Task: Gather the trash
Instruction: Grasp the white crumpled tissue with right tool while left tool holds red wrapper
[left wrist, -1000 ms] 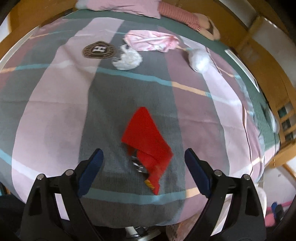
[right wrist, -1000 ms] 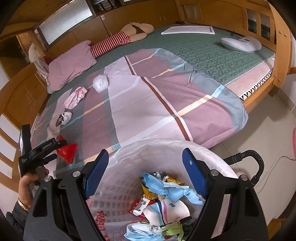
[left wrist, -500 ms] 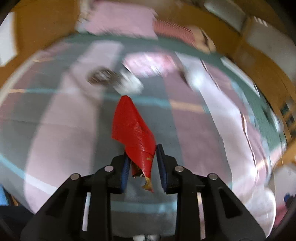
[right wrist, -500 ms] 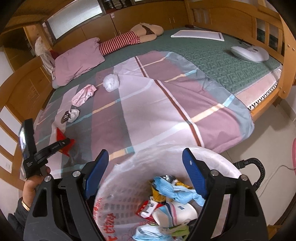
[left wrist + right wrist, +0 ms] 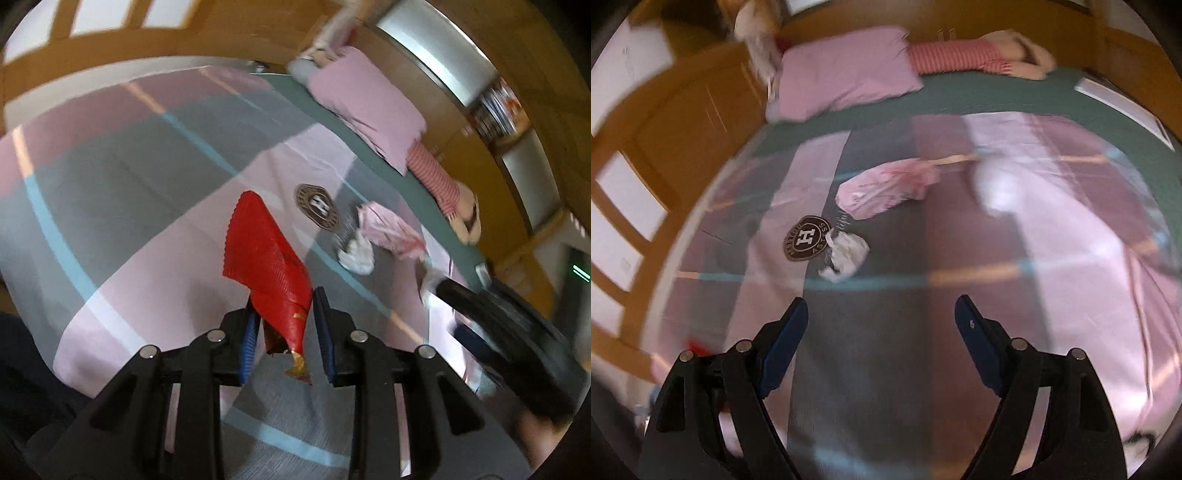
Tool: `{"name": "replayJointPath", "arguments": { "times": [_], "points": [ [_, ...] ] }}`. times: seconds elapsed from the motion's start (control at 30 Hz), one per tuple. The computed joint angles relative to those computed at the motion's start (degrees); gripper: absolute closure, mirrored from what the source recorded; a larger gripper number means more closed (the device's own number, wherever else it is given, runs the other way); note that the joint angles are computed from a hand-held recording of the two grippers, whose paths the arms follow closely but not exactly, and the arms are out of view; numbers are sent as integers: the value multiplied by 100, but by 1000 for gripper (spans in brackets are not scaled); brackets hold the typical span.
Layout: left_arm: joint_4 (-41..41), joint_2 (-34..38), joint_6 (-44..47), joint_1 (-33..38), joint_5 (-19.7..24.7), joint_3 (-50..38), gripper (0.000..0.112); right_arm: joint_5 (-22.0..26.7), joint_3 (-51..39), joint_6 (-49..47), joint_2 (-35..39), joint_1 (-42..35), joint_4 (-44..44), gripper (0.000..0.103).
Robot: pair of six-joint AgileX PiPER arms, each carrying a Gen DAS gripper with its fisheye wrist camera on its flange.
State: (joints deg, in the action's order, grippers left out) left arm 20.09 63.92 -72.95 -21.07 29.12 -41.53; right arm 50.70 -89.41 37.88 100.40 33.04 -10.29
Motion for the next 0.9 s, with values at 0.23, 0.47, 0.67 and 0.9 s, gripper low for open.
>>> {"name": "replayJointPath", "arguments": {
  "times": [0.23, 0.47, 0.67, 0.9],
  "points": [
    [513, 211, -604, -152, 157, -138, 83, 1108, -2703, -32, 2418, -61, 341, 23],
    [401, 401, -450, -204, 335, -280, 83, 1408, -3228, -692, 2877, 174, 75, 78],
    [660, 513, -537, -327, 444, -380, 83, 714, -1775, -703, 1694, 63, 22, 80],
    [1486, 692, -796, -1010, 1013, -666, 83, 334, 361, -465, -390, 299, -735, 80]
  ]
}}
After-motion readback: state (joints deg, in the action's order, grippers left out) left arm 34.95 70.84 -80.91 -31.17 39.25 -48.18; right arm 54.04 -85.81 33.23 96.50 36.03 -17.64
